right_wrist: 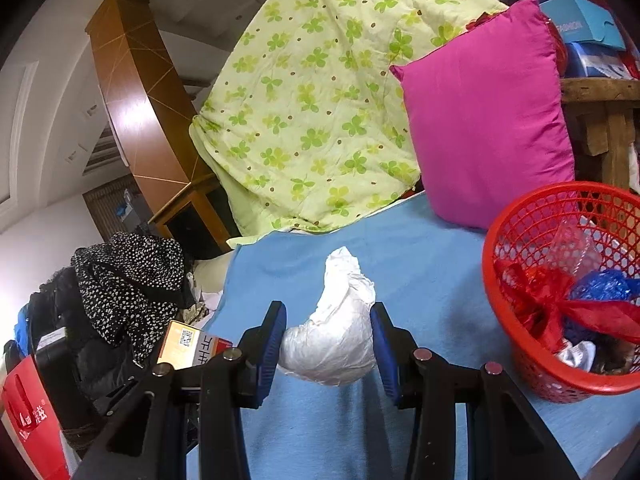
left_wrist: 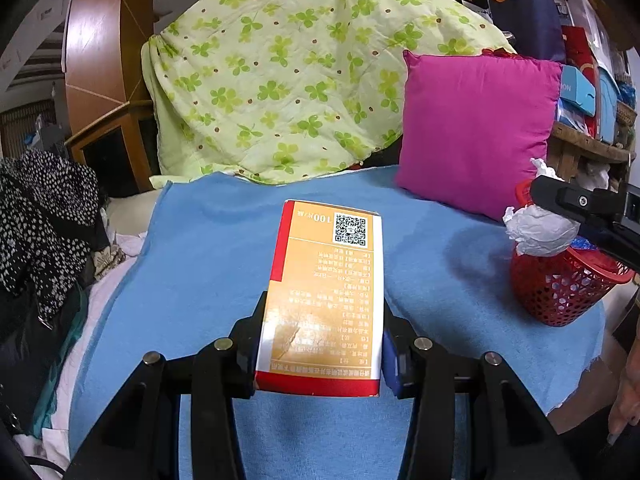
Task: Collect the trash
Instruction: 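Carry the white tissue toward the red basket while the left tool carries the orange box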
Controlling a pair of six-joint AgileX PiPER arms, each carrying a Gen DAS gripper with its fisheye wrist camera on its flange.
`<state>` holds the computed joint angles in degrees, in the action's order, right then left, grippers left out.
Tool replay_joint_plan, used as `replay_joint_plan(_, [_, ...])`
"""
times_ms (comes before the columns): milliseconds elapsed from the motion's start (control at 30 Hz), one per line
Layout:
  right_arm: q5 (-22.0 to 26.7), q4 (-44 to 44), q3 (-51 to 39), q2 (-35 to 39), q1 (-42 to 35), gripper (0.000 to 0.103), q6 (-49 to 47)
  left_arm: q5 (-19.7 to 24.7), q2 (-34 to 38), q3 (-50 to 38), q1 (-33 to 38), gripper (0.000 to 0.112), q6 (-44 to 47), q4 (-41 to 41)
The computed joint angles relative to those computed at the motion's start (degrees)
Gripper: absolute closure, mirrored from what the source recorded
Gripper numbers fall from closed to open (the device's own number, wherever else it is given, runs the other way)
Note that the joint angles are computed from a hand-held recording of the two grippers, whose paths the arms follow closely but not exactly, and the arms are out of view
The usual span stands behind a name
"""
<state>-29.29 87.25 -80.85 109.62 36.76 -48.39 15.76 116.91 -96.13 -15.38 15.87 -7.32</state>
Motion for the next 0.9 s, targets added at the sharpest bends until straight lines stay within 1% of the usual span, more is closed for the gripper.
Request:
replay_joint_plan(267, [-3.4, -5.9, 6.5, -4.5, -0.1, 0.058, 7.2, 0.2, -0.6, -0.7, -3.1, 0.064, -9.8, 11.0])
replay_joint_plan(400, [-4.7, -7.9, 9.5, -6.7, -0.6, 0.058, 10.2, 0.7, -0.5, -1.6, -4.4, 0.064, -12.2, 14.0])
replay_joint_plan(533, [-5.7, -9.1, 11.8, -8.4, -0.9, 0.058, 11.9, 0.8, -0.4, -2.4, -5.8, 0.064, -14.0, 16.5])
replay_joint_plan(900, [-8.7, -12.6, 17.4, -12.1, -1.3, 0.058, 17.8, 1.6, 0.2, -4.6, -8.8, 0.064, -15.1, 18.9])
